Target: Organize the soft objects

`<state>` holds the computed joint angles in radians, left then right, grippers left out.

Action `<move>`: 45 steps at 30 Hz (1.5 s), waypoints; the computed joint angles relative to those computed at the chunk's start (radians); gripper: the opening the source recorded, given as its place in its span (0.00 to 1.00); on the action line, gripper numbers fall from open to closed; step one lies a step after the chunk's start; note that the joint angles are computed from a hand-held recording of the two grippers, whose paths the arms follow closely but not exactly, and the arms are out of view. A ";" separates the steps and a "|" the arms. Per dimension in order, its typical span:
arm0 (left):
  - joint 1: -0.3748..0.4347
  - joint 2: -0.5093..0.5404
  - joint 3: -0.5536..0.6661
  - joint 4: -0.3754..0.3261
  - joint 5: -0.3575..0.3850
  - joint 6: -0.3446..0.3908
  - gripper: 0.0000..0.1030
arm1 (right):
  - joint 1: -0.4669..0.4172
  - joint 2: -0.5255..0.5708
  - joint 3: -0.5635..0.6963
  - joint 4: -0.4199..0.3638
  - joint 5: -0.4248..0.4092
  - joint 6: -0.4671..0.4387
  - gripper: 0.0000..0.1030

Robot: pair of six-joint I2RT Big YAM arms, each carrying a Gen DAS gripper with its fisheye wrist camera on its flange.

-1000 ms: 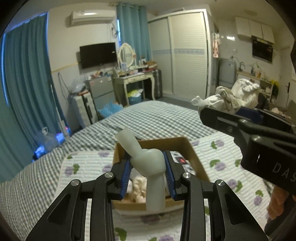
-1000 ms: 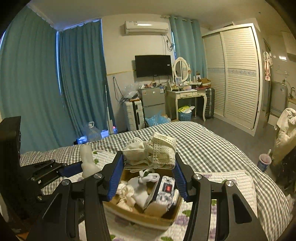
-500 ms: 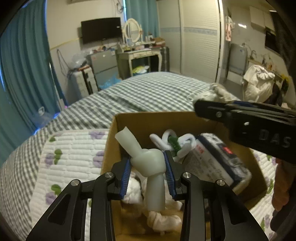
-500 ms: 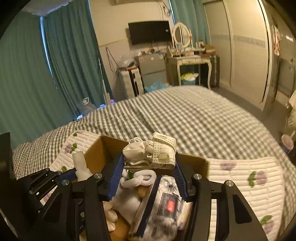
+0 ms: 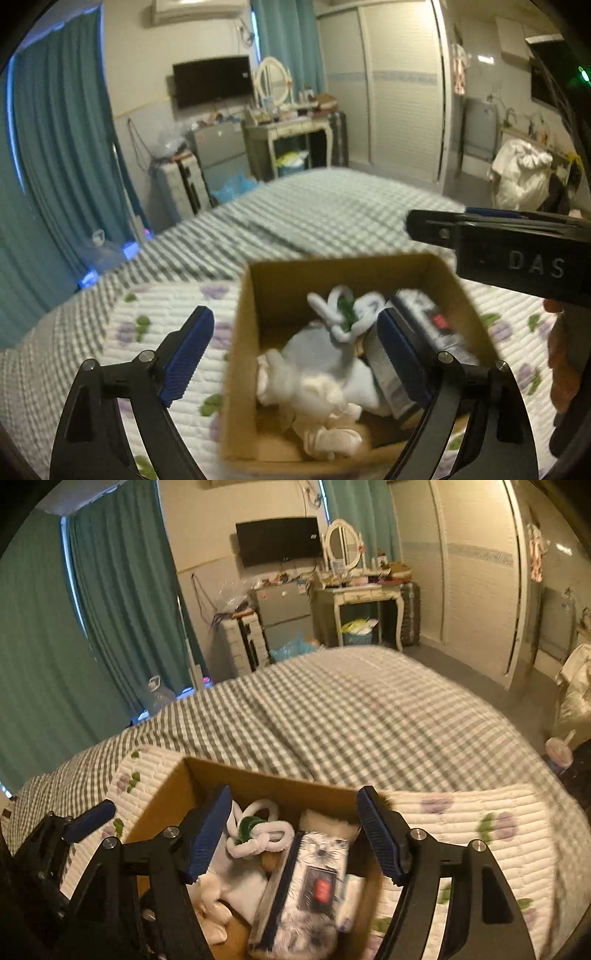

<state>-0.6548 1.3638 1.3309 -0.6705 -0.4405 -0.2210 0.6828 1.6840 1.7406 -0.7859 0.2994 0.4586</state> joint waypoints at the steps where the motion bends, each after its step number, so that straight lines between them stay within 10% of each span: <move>1: -0.009 -0.020 0.010 -0.012 -0.019 0.003 0.88 | 0.007 -0.020 0.009 -0.019 0.019 -0.003 0.68; 9: -0.143 -0.214 0.076 -0.079 -0.181 0.019 0.90 | 0.125 -0.213 0.075 -0.148 0.227 -0.030 0.72; 16: -0.331 -0.372 0.114 -0.086 -0.374 0.096 1.00 | 0.369 -0.330 0.135 -0.229 0.605 -0.063 0.81; 26: -0.423 -0.528 -0.064 0.013 -0.479 0.138 1.00 | 0.613 -0.418 -0.074 -0.081 0.883 0.071 1.00; 35: -0.245 -0.539 -0.298 0.088 -0.339 0.051 1.00 | 0.544 -0.423 -0.356 0.117 0.783 0.163 1.00; 45: -0.164 -0.497 -0.388 0.083 -0.222 -0.049 1.00 | 0.443 -0.363 -0.440 0.129 0.620 0.289 1.00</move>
<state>-0.8192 0.8666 0.9426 -0.5873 -0.6627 -0.2696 1.1254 1.3211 1.3005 -0.6570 0.9197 0.7474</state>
